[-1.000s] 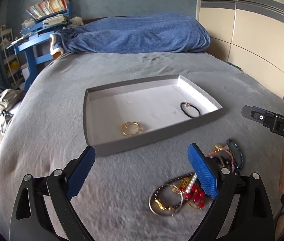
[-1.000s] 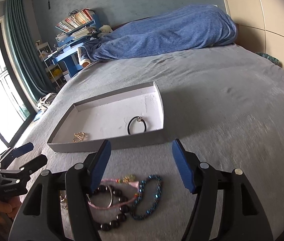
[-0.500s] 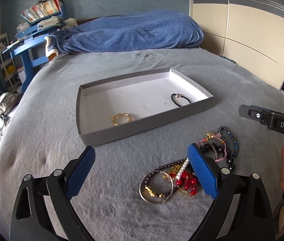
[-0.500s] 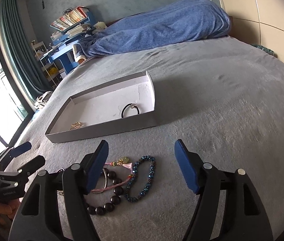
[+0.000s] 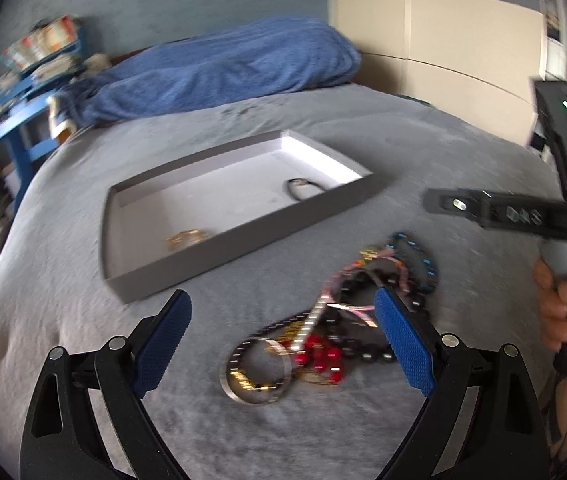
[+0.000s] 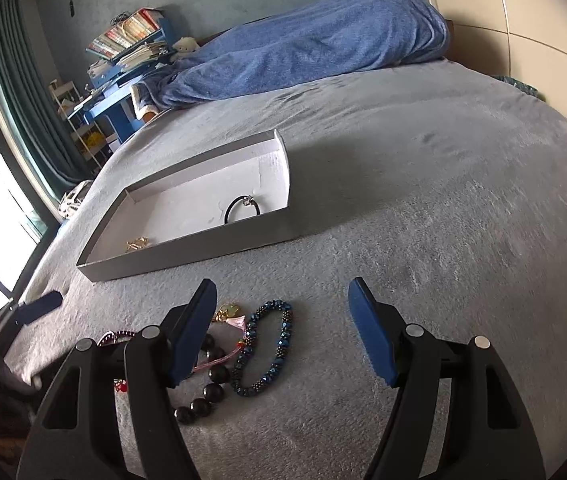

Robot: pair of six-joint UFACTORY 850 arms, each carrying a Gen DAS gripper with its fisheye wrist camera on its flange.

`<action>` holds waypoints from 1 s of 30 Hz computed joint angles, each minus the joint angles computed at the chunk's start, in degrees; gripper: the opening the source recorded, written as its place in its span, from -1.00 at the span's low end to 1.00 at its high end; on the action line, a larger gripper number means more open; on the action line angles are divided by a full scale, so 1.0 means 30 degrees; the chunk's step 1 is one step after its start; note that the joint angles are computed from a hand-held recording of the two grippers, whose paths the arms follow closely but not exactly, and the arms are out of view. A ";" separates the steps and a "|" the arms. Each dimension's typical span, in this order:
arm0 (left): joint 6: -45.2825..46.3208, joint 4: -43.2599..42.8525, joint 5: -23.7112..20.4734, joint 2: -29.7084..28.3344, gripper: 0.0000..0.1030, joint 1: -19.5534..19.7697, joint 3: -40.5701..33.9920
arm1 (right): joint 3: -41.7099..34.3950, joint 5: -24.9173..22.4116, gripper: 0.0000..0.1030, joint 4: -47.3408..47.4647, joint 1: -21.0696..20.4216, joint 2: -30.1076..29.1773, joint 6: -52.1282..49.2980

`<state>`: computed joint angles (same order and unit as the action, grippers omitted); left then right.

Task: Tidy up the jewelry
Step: 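Grasp the pink string bracelet with the left tool and lift it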

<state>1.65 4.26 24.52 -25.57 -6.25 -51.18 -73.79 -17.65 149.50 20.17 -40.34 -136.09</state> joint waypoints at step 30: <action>-0.4632 0.4244 0.1220 -0.0654 -0.94 0.0453 -0.1081 | -0.0117 -0.0085 0.32 -0.2479 -0.0349 -0.0209 0.3576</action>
<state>-12.25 16.99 28.18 -27.53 -4.89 -54.43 -74.14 -17.90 142.07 19.13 -40.96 -125.36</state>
